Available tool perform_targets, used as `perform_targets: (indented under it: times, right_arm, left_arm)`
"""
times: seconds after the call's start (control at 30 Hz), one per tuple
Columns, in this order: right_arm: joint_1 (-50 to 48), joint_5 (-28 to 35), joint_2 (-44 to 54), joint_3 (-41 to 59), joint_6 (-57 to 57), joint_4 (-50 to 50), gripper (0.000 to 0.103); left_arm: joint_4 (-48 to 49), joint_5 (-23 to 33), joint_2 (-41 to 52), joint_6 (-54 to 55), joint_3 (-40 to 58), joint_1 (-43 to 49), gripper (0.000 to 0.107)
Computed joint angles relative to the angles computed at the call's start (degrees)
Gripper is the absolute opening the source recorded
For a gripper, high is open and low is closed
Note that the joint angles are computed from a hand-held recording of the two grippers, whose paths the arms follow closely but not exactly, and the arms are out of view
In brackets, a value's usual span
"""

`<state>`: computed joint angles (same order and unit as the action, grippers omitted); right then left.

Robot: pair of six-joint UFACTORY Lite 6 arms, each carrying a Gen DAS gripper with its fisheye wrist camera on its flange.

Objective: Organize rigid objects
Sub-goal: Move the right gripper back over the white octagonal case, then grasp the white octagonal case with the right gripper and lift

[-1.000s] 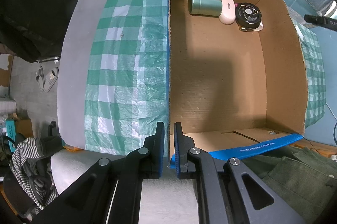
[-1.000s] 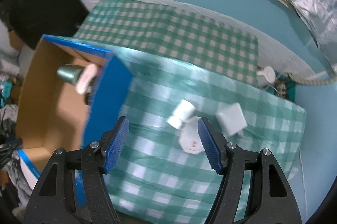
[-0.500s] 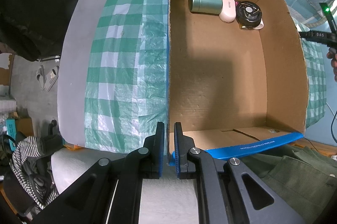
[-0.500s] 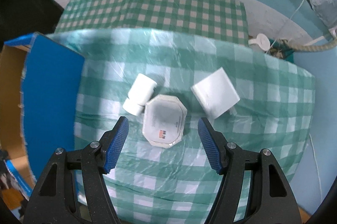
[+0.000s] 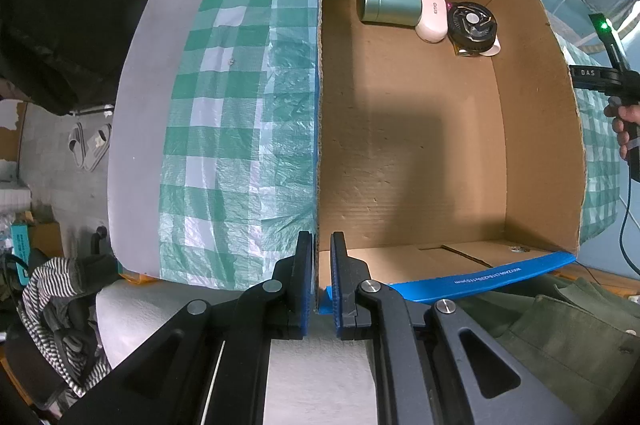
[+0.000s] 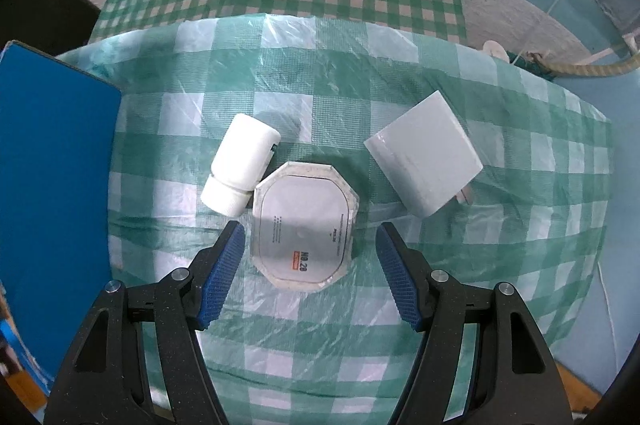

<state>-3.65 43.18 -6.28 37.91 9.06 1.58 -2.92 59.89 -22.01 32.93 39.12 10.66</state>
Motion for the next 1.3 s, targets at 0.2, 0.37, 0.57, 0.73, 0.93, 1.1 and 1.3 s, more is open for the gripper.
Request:
perform_targets:
  times: [0.2,0.37,0.57,0.73,0.93,1.1,1.3]
  right_arm:
    - [2.01,-1.56,2.15,-0.41,2.72,-1.82,0.068]
    - [2.44,-2.66,1.19,-1.75,3.64,-2.15,0.064]
    - [3.23,-3.27,-0.79,-3.36,3.1,-2.47,0.053]
    - [4.12,-2.53,-2.94,-5.14,3.33,-2.89,0.053]
    - [5.5,-0.01,-7.52,-7.66,3.59,-2.52,0.053]
    - [6.78,2.68,-12.29,-9.14,4.26,-2.2,0.053]
    - [8.21,6.2,-16.7,-9.04,5.43,-1.71,0.053]
  left_arm:
    - [-0.03,0.07,0.05,0.13,0.13,0.05,0.008]
    - [0.01,-0.02,-0.14,-0.29,-0.19,-0.05,0.008]
    - [0.22,-0.15,-0.29,-0.05,-0.74,0.42,0.008]
    - [0.02,0.02,-0.19,0.11,-0.45,0.51,0.008]
    - [-0.02,0.11,-0.6,0.39,-0.73,0.76,0.008]
    - [-0.08,0.13,-0.89,0.52,-0.96,0.63,0.008]
    - [-0.09,0.08,-0.91,0.65,-1.05,0.39,0.008]
